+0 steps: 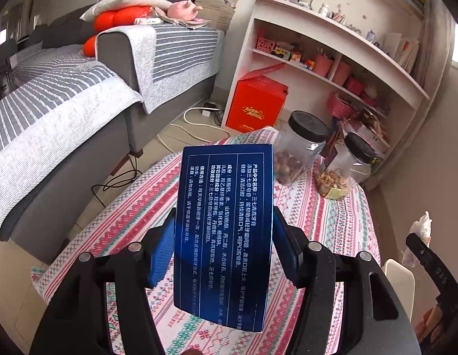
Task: Collect trash
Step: 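Drop the white bundle into the bin with the right gripper while the left drops the blue box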
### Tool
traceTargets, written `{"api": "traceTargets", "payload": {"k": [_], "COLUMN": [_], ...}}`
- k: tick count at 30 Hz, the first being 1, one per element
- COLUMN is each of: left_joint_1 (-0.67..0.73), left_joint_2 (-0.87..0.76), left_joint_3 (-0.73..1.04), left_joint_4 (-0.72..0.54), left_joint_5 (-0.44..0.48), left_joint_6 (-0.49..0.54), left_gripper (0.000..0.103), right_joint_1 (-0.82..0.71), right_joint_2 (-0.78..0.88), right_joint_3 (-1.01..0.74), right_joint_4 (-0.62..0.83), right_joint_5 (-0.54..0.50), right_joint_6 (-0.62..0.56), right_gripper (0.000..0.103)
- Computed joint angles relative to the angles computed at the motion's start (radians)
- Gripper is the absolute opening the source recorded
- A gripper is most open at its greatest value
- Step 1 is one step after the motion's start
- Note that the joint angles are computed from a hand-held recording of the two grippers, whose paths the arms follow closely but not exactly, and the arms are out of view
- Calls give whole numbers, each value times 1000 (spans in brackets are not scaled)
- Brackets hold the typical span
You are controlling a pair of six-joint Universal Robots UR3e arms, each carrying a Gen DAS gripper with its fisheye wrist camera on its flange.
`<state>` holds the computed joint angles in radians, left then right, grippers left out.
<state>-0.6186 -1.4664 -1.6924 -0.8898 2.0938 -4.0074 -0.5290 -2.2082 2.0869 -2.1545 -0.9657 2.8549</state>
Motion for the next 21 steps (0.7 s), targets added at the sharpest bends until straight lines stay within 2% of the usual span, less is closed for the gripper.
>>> {"api": "traceTargets", "payload": {"k": [9, 13, 15, 17, 21], "left_joint_1": [-70, -77, -56, -10, 87], "left_joint_2": [-138, -183, -192, -198, -227], "left_joint_3": [113, 152, 172, 189, 162], "left_joint_4": [21, 7, -38, -127, -227], "left_joint_5": [20, -7, -53, -145, -307], "left_joint_6": [1, 13, 22, 24, -27], "left_gripper": [57, 55, 56, 67, 68], "right_joint_1": [-232, -346, -410, -470, -492], "right_joint_2": [-98, -124, -140, -150, -147], "right_joint_3": [-16, -37, -57, -88, -117], "right_joint_4": [189, 298, 376, 474, 560], "right_joint_5": [94, 127, 155, 184, 205], "right_joint_6": [-145, -230, -284, -345, -389], "right_gripper": [30, 30, 30, 30, 30]}}
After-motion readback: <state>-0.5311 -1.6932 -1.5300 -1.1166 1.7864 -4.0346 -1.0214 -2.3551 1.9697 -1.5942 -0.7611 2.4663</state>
